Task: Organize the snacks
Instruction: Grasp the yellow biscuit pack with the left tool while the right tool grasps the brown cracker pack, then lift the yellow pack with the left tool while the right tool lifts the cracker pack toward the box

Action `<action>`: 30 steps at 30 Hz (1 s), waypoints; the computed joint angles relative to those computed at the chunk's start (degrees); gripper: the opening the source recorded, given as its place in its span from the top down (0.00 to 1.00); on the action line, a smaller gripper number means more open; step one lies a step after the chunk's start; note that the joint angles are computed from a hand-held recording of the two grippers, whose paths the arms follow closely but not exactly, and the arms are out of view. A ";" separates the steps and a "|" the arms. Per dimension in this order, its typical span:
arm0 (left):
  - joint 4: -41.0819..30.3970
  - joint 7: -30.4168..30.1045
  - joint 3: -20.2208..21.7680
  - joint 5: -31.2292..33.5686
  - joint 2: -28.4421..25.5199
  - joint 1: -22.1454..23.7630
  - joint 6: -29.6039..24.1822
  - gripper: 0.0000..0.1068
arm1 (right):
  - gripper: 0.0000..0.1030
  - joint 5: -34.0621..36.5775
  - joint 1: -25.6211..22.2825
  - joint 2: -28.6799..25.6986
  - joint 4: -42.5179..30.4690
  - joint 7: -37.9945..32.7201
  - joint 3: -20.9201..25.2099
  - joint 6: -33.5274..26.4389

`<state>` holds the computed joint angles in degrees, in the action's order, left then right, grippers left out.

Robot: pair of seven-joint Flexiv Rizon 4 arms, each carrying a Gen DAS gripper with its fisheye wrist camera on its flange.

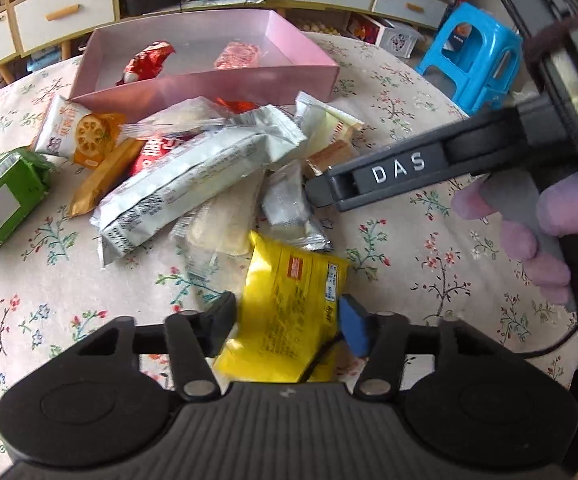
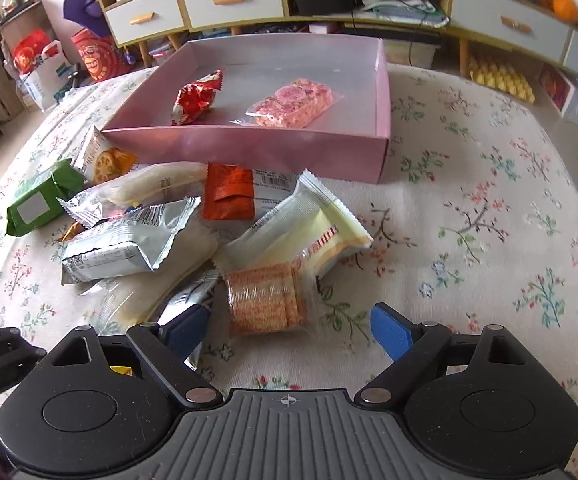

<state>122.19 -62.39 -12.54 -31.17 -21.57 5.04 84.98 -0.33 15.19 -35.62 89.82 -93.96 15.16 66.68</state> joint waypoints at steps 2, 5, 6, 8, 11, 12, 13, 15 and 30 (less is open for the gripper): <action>0.77 1.14 -2.13 -2.23 0.47 1.91 0.03 0.53 | 0.14 -0.36 0.25 -0.34 0.21 -0.49 -0.15 1.30; 0.88 1.49 -2.25 -3.61 0.63 2.21 0.05 0.54 | 0.26 -0.88 0.53 -0.76 0.40 -0.58 -0.44 2.71; 1.21 2.35 -3.28 -4.80 0.77 3.03 0.20 0.54 | 0.33 -1.23 0.55 -0.86 0.43 -0.73 -0.52 2.86; 1.83 4.67 -5.83 -8.14 1.19 4.90 -0.13 0.51 | 0.51 -0.94 -0.25 -1.18 0.01 -1.57 0.47 2.28; 1.77 6.69 -6.52 -11.53 1.18 4.59 -0.32 0.40 | 0.58 -0.74 -0.52 -1.07 0.22 -2.11 0.78 2.68; 1.39 6.48 -5.41 -11.19 0.94 3.47 -0.34 0.39 | 0.59 -0.51 -0.77 -1.01 0.18 -2.43 1.09 2.46; 0.65 5.69 -3.76 -10.04 0.45 2.03 -0.55 0.40 | 0.59 -0.31 -0.87 -0.86 0.25 -2.55 1.24 2.22; -0.54 4.07 -1.30 -7.97 -0.19 0.08 -1.18 0.41 | 0.59 -0.18 -0.77 -0.50 0.34 -2.46 1.10 1.31; -0.03 2.32 -1.26 -9.56 0.75 1.72 -2.33 0.58 | 0.59 8.36 -3.58 4.79 1.55 -3.75 2.37 -9.61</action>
